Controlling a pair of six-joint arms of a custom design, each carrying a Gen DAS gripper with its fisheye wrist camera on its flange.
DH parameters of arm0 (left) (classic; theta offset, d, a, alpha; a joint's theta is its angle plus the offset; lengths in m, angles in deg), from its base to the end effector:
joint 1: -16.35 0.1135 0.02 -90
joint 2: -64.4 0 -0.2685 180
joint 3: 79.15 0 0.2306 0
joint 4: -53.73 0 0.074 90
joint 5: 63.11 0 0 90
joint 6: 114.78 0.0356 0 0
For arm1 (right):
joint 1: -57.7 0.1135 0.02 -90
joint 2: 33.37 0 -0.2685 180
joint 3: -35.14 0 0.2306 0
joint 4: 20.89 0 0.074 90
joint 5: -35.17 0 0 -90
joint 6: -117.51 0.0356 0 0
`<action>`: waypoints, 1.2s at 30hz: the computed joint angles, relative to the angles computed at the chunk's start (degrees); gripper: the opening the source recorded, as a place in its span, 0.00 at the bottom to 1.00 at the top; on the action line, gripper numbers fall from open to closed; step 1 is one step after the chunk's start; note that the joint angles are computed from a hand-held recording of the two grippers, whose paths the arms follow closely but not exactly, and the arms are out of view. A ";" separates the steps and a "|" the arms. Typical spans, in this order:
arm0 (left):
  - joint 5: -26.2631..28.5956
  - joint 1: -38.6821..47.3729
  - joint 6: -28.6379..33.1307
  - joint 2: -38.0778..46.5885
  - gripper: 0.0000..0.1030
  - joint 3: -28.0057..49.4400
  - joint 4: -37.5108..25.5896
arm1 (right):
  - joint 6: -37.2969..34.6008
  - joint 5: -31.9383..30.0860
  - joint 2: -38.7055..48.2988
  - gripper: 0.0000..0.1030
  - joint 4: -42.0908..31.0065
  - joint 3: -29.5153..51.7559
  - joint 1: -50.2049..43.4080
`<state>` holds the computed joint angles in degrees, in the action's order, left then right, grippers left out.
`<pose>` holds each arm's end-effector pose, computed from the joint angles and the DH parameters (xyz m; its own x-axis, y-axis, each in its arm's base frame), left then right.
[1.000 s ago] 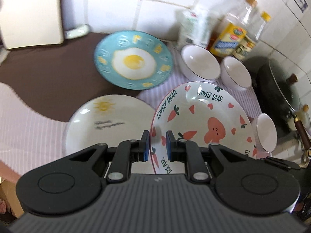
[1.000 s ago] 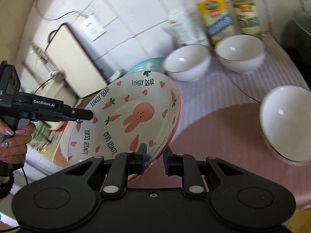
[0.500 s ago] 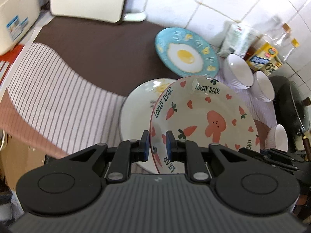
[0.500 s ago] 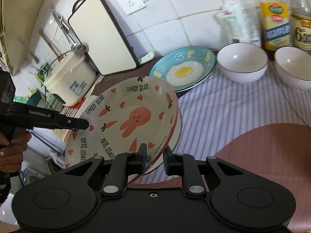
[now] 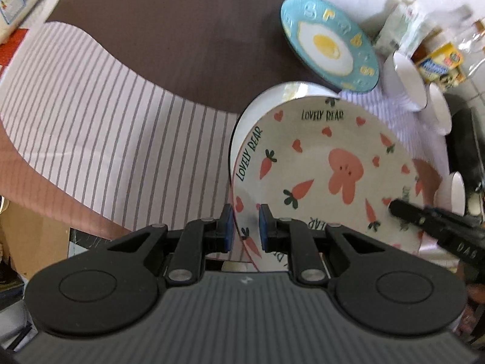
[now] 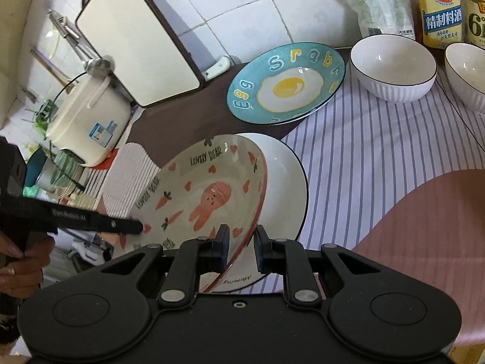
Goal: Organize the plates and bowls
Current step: 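Lower the rabbit plate onto the sun plate and open both grippers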
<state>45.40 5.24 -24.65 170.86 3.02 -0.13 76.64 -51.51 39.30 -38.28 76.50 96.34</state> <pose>0.3201 -0.0744 0.1707 -0.9598 0.1907 -0.2061 0.2489 0.9175 -0.3102 0.1648 0.1291 0.1677 -0.8328 0.3008 -0.4648 0.0554 0.8806 0.4706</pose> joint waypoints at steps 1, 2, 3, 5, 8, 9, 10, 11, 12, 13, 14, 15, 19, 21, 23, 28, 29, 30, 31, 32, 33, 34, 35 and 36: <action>-0.05 0.02 0.89 0.96 0.15 0.54 -0.51 | 0.64 0.57 0.97 0.21 -0.42 0.77 0.27; -0.19 -0.05 1.49 1.67 0.15 0.93 -0.84 | 1.30 1.36 2.17 0.21 -0.97 1.81 0.68; -0.32 -0.11 2.16 2.39 0.15 1.28 -1.03 | 1.82 2.19 2.99 0.21 -1.24 2.39 1.13; -0.18 0.03 3.30 3.70 0.15 2.25 -1.55 | 2.66 3.62 4.53 0.20 -1.39 3.23 1.85; -0.23 0.25 5.06 4.84 0.15 3.60 -2.29 | 4.34 6.24 7.46 0.20 -1.64 4.61 3.19; -0.43 0.22 5.65 5.11 0.15 3.97 -2.36 | 4.85 6.73 8.07 0.20 -1.34 4.68 3.46; -0.62 0.18 6.14 5.45 0.15 4.42 -2.56 | 5.31 7.24 8.75 0.20 -1.13 4.83 3.80; -0.64 0.06 6.54 5.64 0.15 4.77 -2.69 | 5.95 8.09 9.63 0.19 -1.22 5.18 4.36; -0.58 -0.08 6.98 5.98 0.15 5.36 -2.93 | 6.69 9.00 10.44 0.19 -1.39 5.57 4.90; -0.49 -0.15 7.26 6.53 0.15 6.19 -3.51 | 7.11 10.06 11.27 0.19 -1.85 6.09 5.46; -0.38 -0.28 7.41 7.18 0.15 7.21 -4.36 | 7.23 11.16 12.21 0.19 -2.68 6.88 6.03; -0.39 -0.43 7.72 7.68 0.15 7.95 -5.09 | 7.43 12.19 13.04 0.19 -3.95 7.87 6.65; 0.01 -0.79 8.19 8.97 0.15 8.87 -5.77 | 6.86 14.16 14.79 0.19 -6.55 10.01 6.73; -0.13 -1.09 7.47 8.87 0.15 8.42 -5.13 | 6.20 15.20 16.52 0.22 -8.14 11.52 6.93; -0.36 -1.28 6.92 8.66 0.15 7.97 -4.28 | 6.10 16.92 17.59 0.23 -9.38 12.70 7.74; 0.28 -0.91 6.91 9.35 0.14 8.78 -4.70 | 4.59 20.88 21.42 0.30 -14.41 17.25 9.98; 0.35 -0.66 7.14 9.34 0.14 8.85 -4.79 | 3.91 22.17 22.47 0.32 -15.83 18.54 10.71; 0.38 -0.62 7.20 9.36 0.14 8.92 -4.82 | 3.36 22.87 23.19 0.33 -16.73 19.31 11.06; 0.47 -0.51 7.30 9.32 0.14 8.96 -4.93 | 3.14 23.02 23.74 0.34 -17.47 19.92 11.13; 0.55 -0.30 7.47 9.26 0.14 8.98 -5.11 | 3.36 22.82 23.92 0.34 -17.73 20.00 10.96; 0.61 -0.26 7.57 9.26 0.14 9.03 -5.21 | 3.24 23.06 23.67 0.34 -17.07 19.45 10.85; 0.58 -0.25 7.64 9.15 0.14 8.97 -5.26 | 2.79 23.54 23.77 0.34 -16.50 19.16 10.84; 0.56 -0.20 7.80 9.09 0.14 8.99 -5.41 | 2.55 24.48 24.19 0.34 -16.60 19.31 11.16; 0.85 -0.12 7.87 8.91 0.14 8.98 -5.42 | 2.44 25.68 25.06 0.34 -17.51 20.02 11.60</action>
